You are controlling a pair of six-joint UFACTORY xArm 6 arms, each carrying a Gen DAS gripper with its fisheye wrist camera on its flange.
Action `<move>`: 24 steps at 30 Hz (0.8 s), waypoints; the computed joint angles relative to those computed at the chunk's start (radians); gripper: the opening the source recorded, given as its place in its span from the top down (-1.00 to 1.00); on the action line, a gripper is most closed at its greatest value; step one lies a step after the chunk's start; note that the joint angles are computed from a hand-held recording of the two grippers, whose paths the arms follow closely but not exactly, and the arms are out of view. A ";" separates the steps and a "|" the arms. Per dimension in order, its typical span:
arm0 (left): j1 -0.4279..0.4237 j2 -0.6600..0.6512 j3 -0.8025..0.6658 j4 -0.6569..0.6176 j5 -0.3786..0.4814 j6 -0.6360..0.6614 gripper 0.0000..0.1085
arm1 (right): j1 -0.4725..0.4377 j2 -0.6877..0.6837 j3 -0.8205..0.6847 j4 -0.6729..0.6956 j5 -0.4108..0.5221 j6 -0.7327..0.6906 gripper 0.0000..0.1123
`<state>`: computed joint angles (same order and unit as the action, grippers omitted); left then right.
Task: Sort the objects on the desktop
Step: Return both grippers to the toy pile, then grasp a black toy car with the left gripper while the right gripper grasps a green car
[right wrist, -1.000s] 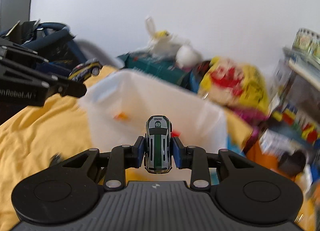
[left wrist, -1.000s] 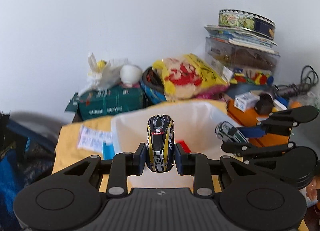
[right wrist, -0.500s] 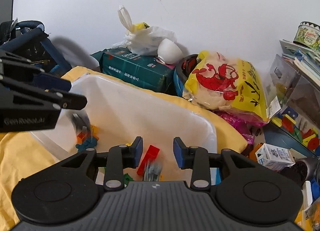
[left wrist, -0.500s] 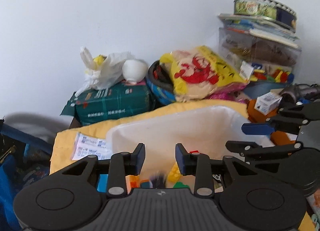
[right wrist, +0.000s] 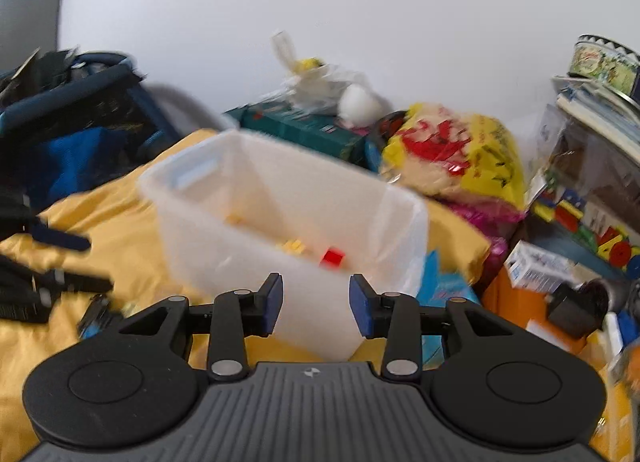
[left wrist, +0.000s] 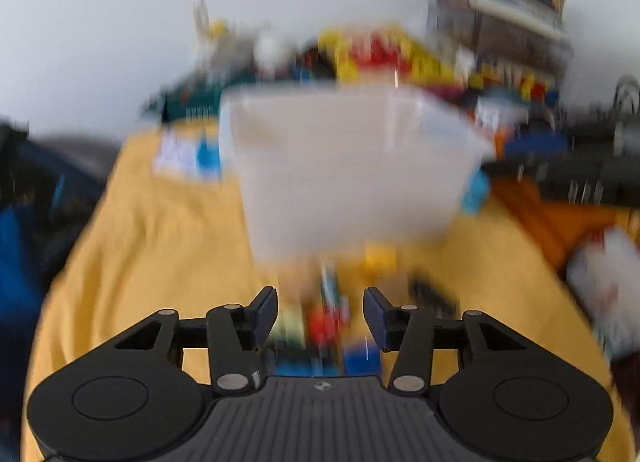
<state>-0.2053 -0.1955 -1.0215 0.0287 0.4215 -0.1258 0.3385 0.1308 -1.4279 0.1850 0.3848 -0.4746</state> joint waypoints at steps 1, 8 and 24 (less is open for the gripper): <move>-0.005 -0.014 0.029 -0.027 0.028 0.007 0.05 | 0.003 -0.020 0.037 0.003 0.007 0.000 0.27; -0.003 -0.039 0.111 -0.146 0.086 -0.016 0.06 | 0.024 -0.090 0.198 0.032 0.080 0.060 0.27; 0.118 0.174 -0.124 -0.067 0.173 -0.121 0.06 | 0.096 -0.134 0.280 0.007 0.084 0.072 0.27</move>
<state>-0.0871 -0.0210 -1.1451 -0.0379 0.5943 -0.2470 0.4342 -0.0031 -1.1483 0.1922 0.4690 -0.4030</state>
